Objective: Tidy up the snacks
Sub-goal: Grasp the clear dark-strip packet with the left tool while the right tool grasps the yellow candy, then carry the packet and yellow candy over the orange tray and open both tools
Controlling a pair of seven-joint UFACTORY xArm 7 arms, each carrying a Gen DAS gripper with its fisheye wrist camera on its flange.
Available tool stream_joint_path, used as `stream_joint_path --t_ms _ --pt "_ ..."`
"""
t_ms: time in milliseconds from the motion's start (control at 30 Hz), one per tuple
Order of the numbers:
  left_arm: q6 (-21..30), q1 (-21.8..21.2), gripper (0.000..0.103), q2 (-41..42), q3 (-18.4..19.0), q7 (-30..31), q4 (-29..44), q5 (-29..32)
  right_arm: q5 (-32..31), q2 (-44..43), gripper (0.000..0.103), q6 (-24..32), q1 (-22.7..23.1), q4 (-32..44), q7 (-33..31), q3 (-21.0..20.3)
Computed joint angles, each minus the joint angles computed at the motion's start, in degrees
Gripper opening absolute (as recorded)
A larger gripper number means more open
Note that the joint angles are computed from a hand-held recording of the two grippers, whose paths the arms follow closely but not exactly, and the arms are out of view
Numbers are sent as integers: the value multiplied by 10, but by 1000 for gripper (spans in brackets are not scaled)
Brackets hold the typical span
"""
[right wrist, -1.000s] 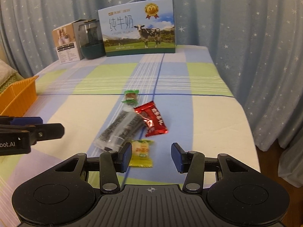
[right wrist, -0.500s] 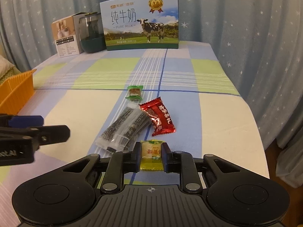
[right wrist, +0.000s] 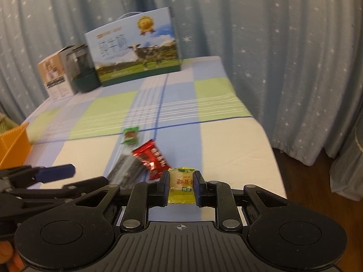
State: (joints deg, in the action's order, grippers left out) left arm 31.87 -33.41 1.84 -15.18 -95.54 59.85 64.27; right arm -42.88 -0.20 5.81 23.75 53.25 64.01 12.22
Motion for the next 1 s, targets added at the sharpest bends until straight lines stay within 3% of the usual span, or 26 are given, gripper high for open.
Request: stream_joint_path --t_ms 267,533,800,1000 --pt "-4 -15 43 61 23 73 55 -44 27 -2 22 -4 -8 -2 -14 -1" --pt "21 -35 37 82 40 130 77 -85 27 7 22 -8 -1 8 -12 -4" --pt "57 -36 35 23 27 101 19 -96 13 10 22 -14 10 12 -5 -8" --pt "75 -11 35 -69 -15 40 -65 -111 71 6 22 -28 23 0 -49 3"
